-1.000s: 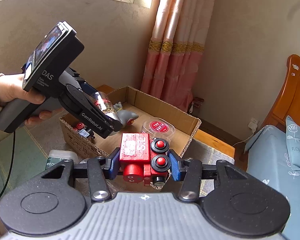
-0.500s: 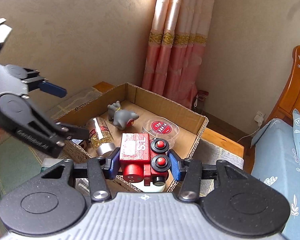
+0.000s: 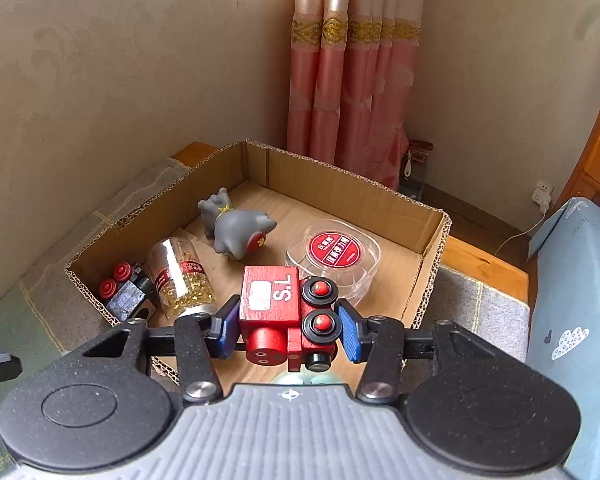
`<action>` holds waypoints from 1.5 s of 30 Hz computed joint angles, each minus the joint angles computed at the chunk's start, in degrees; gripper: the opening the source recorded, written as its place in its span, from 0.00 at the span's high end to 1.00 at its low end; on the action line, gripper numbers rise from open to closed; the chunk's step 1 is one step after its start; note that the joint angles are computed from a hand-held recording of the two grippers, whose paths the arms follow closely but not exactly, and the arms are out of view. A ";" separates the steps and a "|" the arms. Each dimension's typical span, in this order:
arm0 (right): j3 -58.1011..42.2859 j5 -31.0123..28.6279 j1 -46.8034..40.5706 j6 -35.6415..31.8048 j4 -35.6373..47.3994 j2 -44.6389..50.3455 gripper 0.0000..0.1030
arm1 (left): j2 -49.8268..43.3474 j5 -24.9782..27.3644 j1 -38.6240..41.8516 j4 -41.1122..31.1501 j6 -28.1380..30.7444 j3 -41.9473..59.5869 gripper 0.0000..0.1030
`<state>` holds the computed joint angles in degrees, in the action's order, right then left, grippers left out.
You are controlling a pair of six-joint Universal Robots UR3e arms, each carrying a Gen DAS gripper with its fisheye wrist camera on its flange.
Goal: Organize rigid objects
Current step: 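Lower the capsule bottle and red train into the box and open both grippers, then move the right tool to the black oval key fob on the blanket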
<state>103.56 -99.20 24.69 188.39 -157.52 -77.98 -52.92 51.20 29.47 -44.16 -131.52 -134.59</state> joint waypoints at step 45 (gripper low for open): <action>31.78 -9.33 -0.07 9.44 -17.89 -9.76 0.01 | 14.85 1.21 6.23 -16.23 5.38 -7.49 0.04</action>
<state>135.34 -108.53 24.62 197.83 -175.41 -87.74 -38.07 52.41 35.70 -60.39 -126.15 -142.08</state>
